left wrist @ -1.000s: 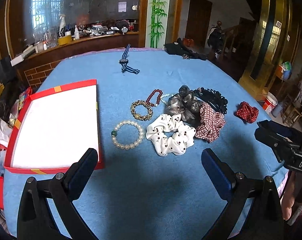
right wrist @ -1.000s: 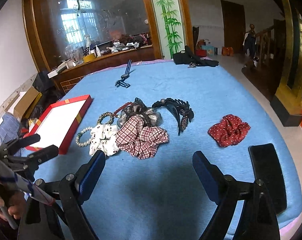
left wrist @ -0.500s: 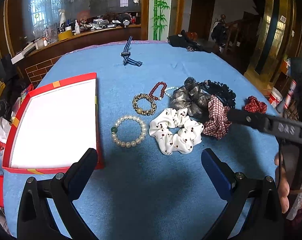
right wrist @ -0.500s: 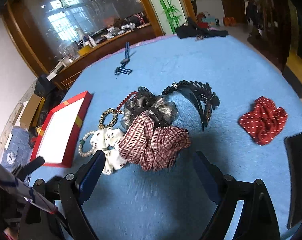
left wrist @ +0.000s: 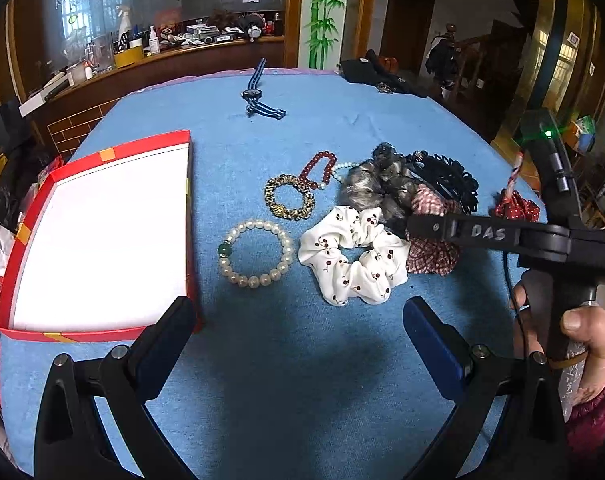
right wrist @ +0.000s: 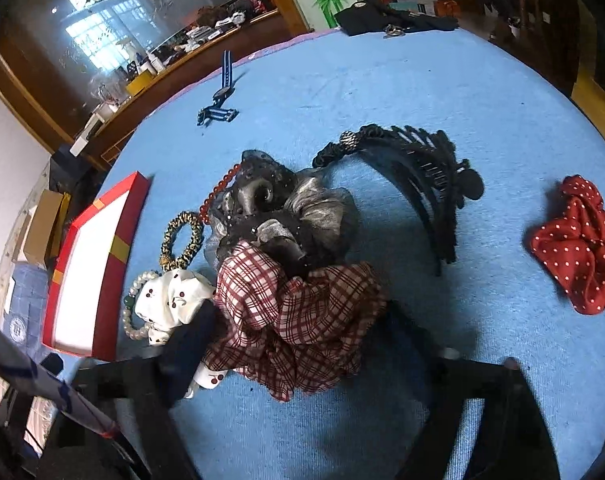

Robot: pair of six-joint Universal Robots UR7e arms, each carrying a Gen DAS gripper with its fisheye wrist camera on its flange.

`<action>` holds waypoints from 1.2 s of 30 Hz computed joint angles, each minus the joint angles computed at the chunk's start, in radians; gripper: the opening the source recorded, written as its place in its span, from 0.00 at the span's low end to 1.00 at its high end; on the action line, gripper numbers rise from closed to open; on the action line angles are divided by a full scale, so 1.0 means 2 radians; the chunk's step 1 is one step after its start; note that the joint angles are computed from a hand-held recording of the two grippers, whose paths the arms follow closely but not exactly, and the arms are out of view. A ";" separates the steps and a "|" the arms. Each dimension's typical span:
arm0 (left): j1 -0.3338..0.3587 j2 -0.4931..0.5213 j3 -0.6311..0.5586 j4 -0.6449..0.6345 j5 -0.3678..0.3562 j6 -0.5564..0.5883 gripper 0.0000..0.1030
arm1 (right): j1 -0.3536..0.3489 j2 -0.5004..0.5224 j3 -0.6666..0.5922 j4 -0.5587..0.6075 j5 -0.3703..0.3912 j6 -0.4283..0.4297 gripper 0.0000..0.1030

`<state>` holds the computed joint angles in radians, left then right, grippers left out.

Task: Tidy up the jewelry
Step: 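Grasp the red-white plaid scrunchie with the right gripper, then grasp the white cherry-print scrunchie with the left gripper while the right holds the plaid one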

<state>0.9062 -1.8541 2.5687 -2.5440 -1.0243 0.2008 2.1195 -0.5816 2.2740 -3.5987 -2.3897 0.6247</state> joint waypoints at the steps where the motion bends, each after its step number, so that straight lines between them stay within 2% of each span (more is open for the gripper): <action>1: 0.001 0.003 -0.001 0.000 -0.002 -0.001 1.00 | -0.002 0.001 -0.001 0.001 0.005 -0.005 0.52; 2: 0.001 0.006 -0.001 -0.002 -0.004 -0.001 1.00 | -0.004 0.003 0.000 -0.007 0.013 -0.016 0.49; 4: 0.002 0.015 -0.002 -0.006 -0.010 0.002 1.00 | -0.005 0.008 0.000 -0.019 0.017 -0.034 0.22; 7: 0.005 0.034 -0.005 -0.016 -0.018 0.005 1.00 | 0.001 0.020 -0.003 -0.054 0.008 -0.069 0.11; 10: 0.008 0.060 -0.010 -0.029 -0.024 0.008 0.99 | 0.013 0.030 0.002 -0.124 -0.007 -0.105 0.10; 13: 0.010 0.084 -0.014 -0.045 -0.026 0.011 0.96 | 0.026 0.036 0.001 -0.161 -0.049 -0.116 0.10; 14: 0.011 0.093 -0.016 -0.048 -0.027 0.013 0.96 | 0.027 0.036 0.003 -0.167 -0.052 -0.115 0.10; 18: 0.011 0.130 -0.022 -0.069 -0.024 0.015 0.95 | 0.023 0.032 0.009 -0.174 -0.043 -0.110 0.10; 22: 0.011 0.166 -0.032 -0.082 -0.021 0.009 0.82 | 0.026 0.032 0.010 -0.179 -0.045 -0.112 0.10; 25: 0.011 0.186 -0.037 -0.093 -0.017 0.007 0.78 | 0.025 0.031 0.013 -0.184 -0.043 -0.111 0.10; 32: 0.020 0.227 -0.041 -0.115 -0.014 0.013 0.75 | 0.023 0.032 0.012 -0.185 -0.036 -0.117 0.10; 35: 0.013 0.229 -0.030 -0.140 -0.001 0.021 0.54 | 0.023 0.033 0.012 -0.188 -0.036 -0.119 0.10; 36: 0.013 0.227 -0.029 -0.141 -0.002 0.020 0.35 | 0.023 0.033 0.012 -0.188 -0.037 -0.118 0.10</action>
<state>0.9321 -1.4008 2.5098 -2.8257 -1.0293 0.2402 2.1648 -0.5147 2.2973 -3.9748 -2.4636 0.3877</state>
